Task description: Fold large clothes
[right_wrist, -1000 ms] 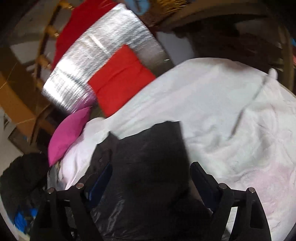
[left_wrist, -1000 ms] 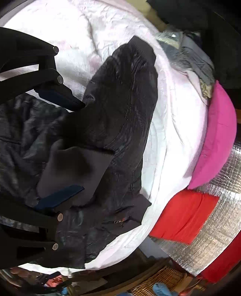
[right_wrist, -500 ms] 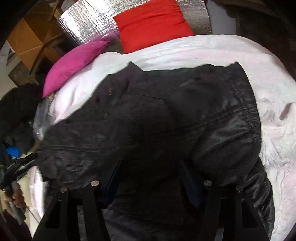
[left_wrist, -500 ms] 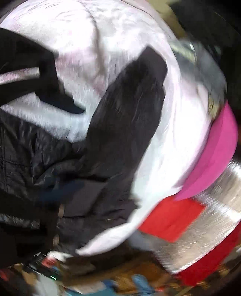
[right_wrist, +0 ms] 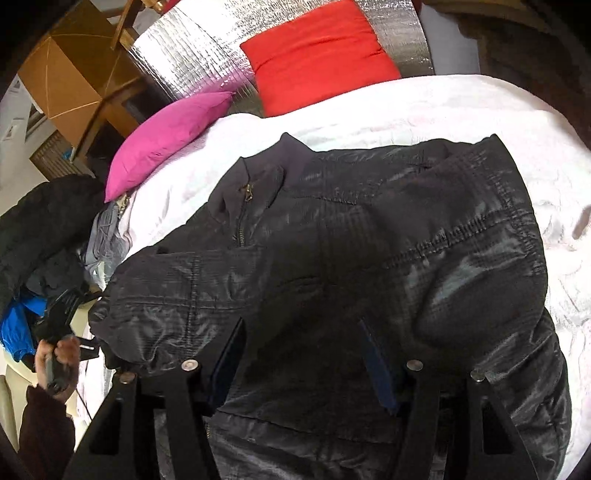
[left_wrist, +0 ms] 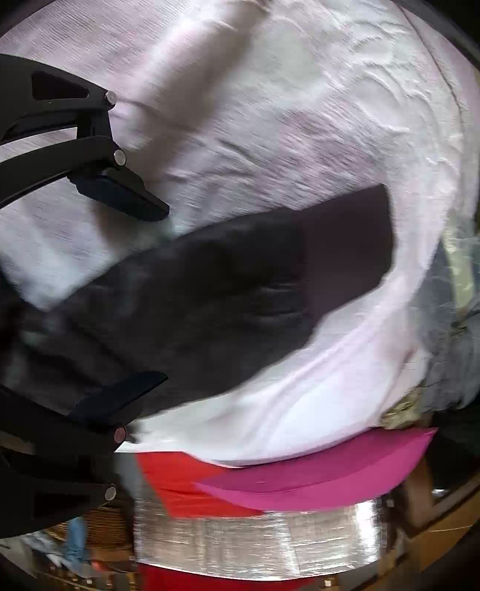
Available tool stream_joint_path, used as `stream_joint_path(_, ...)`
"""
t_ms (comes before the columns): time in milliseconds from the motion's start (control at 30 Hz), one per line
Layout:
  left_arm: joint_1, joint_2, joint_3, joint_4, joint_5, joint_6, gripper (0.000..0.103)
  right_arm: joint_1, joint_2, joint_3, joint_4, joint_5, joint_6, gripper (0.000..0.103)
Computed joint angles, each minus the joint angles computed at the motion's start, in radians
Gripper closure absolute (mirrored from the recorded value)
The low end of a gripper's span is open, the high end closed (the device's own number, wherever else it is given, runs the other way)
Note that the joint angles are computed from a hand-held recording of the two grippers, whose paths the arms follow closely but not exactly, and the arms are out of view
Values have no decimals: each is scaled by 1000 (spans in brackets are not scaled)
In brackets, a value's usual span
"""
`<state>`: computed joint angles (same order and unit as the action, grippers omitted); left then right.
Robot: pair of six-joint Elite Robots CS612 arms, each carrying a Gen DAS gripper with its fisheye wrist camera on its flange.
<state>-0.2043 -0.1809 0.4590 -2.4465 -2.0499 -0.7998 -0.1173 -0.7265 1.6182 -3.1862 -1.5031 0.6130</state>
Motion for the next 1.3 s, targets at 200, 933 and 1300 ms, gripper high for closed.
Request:
stream_joint_path(200, -18, 88, -195, 95, 144, 131, 93, 3, 9, -8, 6, -20, -9, 37)
stream_joint_path(933, -91, -404, 465, -564, 283, 796, 96, -24, -29, 71, -128, -36, 156, 37)
stream_joint_path(1300, -266, -463, 681, -357, 132, 1090, 87, -103, -65, 196, -357, -13, 398, 37)
